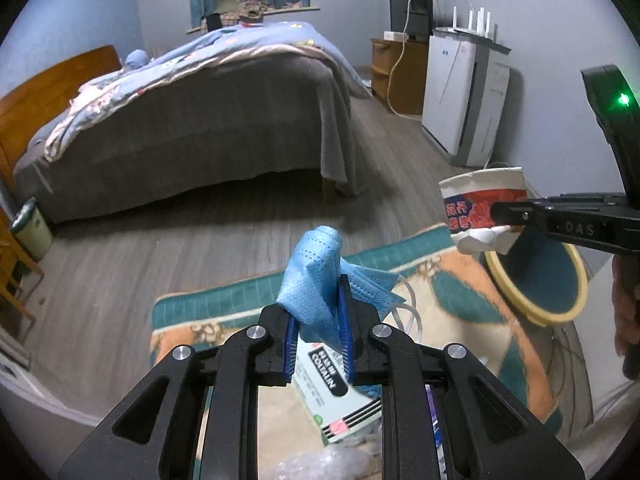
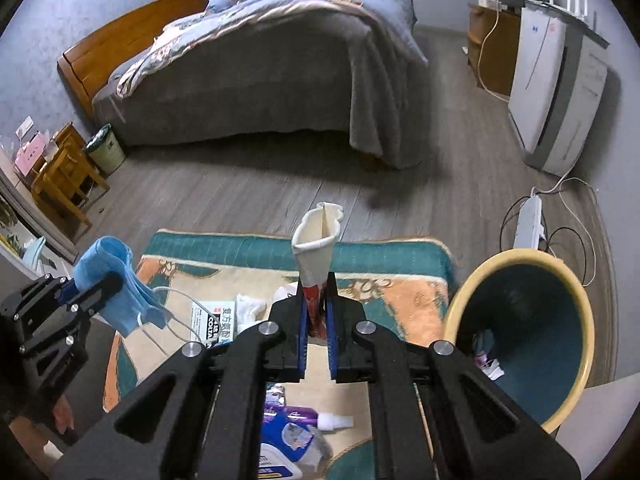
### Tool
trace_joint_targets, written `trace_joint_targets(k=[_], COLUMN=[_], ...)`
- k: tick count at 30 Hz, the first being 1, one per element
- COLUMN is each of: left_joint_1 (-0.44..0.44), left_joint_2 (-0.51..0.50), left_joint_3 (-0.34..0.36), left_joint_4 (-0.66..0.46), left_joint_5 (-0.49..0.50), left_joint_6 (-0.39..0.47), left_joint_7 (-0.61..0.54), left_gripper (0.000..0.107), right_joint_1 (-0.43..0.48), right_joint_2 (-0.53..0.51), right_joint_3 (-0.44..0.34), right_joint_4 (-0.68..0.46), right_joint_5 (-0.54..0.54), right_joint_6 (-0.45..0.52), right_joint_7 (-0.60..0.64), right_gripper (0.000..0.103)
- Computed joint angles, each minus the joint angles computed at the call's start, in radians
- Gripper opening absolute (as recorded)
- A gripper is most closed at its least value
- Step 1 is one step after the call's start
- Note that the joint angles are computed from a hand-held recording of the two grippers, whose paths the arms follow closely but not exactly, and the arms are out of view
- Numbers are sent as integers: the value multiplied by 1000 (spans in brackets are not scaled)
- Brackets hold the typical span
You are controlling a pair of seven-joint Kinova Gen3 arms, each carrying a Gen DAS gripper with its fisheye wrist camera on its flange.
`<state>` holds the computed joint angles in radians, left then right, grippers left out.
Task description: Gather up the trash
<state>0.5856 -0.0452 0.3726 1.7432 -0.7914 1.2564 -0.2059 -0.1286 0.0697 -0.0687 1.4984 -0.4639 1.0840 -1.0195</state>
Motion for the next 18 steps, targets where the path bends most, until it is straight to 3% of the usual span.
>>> trace_joint_targets(k=[8,18], left_joint_1=[25,104], left_joint_2=[50,164], left_joint_3=[-9,-67], left_joint_4=[-64,-173], left_joint_5=[-42,-62], left_joint_6=[19,2], left_joint_7=[3,-41], left_gripper=[19,19], right_joint_1=[50,128], right_joint_2=[-5,24], right_joint_3=[29,57], right_joint_4=[4,-23], right_joint_5=[-39,-79], right_joint_6=[-16,3], right_joint_7=[67,128], right_gripper=[7,7])
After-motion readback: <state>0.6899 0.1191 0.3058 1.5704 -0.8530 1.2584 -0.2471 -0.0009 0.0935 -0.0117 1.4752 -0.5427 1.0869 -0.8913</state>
